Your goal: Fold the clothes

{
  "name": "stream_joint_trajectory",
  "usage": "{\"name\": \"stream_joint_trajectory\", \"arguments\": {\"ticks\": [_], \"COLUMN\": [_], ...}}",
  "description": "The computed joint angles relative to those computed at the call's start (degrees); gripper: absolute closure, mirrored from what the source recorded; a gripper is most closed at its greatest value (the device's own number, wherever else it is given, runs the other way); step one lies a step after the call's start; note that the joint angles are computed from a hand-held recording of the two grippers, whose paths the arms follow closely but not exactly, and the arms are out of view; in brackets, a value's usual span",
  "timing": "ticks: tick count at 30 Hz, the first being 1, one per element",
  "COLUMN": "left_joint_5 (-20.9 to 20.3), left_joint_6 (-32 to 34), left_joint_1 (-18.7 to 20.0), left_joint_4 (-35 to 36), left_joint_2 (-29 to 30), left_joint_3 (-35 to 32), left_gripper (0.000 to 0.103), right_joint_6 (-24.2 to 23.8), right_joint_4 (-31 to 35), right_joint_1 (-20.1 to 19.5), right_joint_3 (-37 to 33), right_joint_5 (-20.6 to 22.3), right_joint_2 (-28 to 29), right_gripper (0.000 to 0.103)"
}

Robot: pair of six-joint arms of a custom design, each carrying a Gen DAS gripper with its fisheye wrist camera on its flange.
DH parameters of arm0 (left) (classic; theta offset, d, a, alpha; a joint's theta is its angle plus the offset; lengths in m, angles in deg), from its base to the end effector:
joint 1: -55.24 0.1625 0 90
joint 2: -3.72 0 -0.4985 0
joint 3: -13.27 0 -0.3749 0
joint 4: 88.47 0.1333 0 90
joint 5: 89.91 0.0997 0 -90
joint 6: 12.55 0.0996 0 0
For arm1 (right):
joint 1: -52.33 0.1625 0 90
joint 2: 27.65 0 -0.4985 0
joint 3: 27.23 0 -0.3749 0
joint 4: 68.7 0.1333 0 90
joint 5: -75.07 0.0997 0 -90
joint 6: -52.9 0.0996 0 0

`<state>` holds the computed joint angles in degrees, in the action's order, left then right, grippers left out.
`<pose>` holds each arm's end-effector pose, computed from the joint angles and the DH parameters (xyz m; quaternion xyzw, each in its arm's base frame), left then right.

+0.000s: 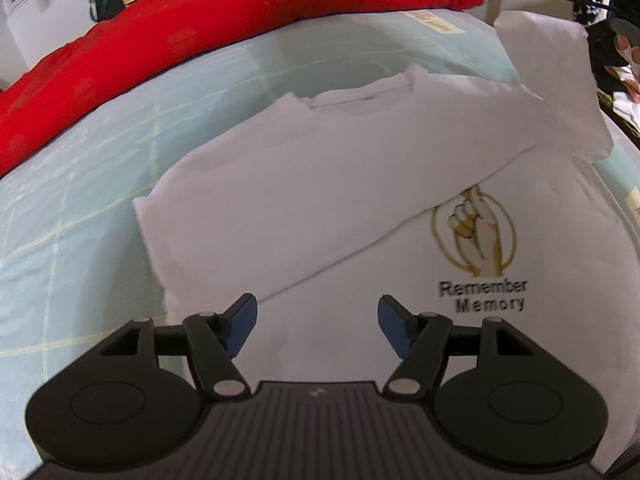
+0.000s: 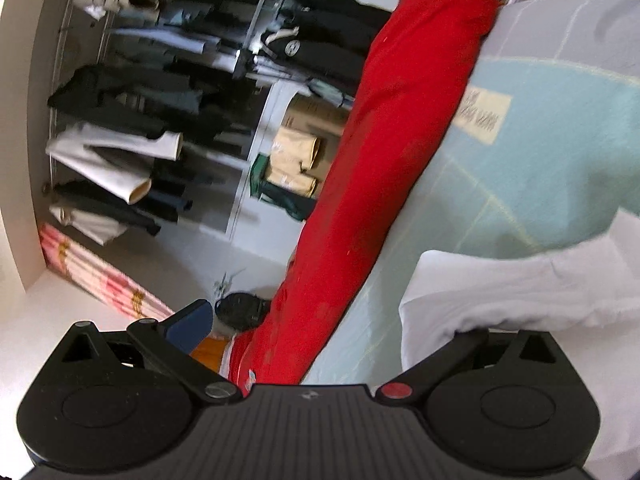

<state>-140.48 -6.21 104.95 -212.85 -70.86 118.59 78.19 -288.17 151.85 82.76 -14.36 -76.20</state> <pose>-0.2116 -0.5536 0.3810 0.3626 0.8683 -0.1270 0.3138 0.2381 -0.6079 0.2621 0.1110 0.8214 -0.5326 0.1713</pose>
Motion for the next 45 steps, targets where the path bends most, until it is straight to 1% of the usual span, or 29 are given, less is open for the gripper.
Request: {"name": "stream_joint_trajectory", "arguments": {"ticks": [3, 8, 12, 16, 23, 30, 36, 38, 42, 45], "left_joint_5": [0.4, 1.4, 1.9, 2.3, 2.5, 2.6, 2.6, 2.7, 3.0, 2.9], "left_joint_6": [-0.5, -1.4, -2.1, -2.4, -3.0, -3.9, -4.9, -5.2, -5.8, -6.3], "left_joint_1": [0.4, 1.5, 2.1, 2.4, 2.5, 2.5, 2.6, 2.6, 2.8, 2.9], "left_joint_4": [1.1, 2.9, 4.2, 4.6, 4.7, 5.4, 5.9, 6.5, 7.5, 8.3], "left_joint_2": [-0.7, -1.7, -2.3, -2.6, -2.8, -3.0, -3.3, -3.3, -3.5, -3.7], "left_joint_3": [-0.5, -0.9, -1.2, -1.2, -1.0, -0.7, -0.4, -0.5, -0.4, -0.5], "left_gripper": [0.034, 0.034, 0.034, 0.034, 0.034, 0.034, 0.034, 0.034, 0.034, 0.034], "right_joint_6": [-2.0, -8.0, -12.3, -14.7, -16.8, -23.4, -30.1, -32.6, -37.3, -41.6], "right_joint_4": [3.0, 11.2, 16.5, 20.4, 26.2, 33.7, 42.2, 44.1, 50.1, 54.5], "right_joint_1": [1.6, 4.4, 6.1, 7.3, 8.8, 11.0, 12.9, 13.3, 14.7, 15.9], "right_joint_3": [-2.7, -7.5, -9.4, -11.0, -14.0, -17.3, -19.9, -20.3, -22.5, -23.9], "right_joint_5": [-1.7, -6.2, -8.2, -8.9, -9.4, -12.6, -17.8, -19.3, -26.3, -32.5], "right_joint_2": [1.5, 3.8, 5.1, 6.1, 7.9, 9.6, 10.9, 11.3, 12.9, 14.1], "right_gripper": [0.0, 0.0, 0.0, 0.0, 0.0, 0.0, 0.0, 0.0, 0.0, 0.0]}}
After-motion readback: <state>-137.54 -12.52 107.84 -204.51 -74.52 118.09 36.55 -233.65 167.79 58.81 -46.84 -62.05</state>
